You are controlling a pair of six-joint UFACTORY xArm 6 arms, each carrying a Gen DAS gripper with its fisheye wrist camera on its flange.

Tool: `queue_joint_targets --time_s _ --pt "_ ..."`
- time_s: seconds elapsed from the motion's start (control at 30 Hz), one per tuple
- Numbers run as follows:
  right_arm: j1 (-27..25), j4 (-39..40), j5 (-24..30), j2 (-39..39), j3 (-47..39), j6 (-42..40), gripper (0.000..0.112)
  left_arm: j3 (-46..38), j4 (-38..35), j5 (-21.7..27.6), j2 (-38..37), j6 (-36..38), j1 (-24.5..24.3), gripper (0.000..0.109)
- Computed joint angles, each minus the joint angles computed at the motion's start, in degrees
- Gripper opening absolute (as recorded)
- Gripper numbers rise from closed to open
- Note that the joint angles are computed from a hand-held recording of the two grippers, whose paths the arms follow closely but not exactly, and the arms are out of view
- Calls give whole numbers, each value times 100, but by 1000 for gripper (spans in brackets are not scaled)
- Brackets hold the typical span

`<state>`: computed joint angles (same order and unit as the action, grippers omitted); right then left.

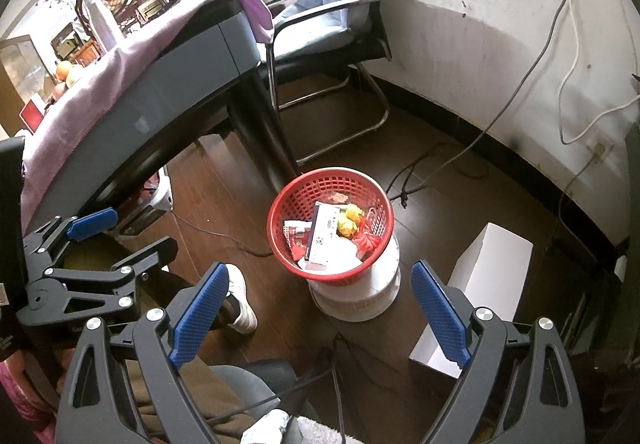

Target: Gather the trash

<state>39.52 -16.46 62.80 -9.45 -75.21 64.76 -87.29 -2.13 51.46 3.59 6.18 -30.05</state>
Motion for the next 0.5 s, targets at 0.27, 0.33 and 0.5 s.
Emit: queue_joint_targets --time_s 0.27,0.33,0.5 --pt "-97 114 18 -30 101 -56 91 95 102 -276 94 228 -121 96" --pt "-103 117 21 -21 97 -47 91 -16 -75 -35 168 353 -111 96" --pt "-108 81 7 -60 127 -25 91 -227 -224 186 301 257 -22 96"
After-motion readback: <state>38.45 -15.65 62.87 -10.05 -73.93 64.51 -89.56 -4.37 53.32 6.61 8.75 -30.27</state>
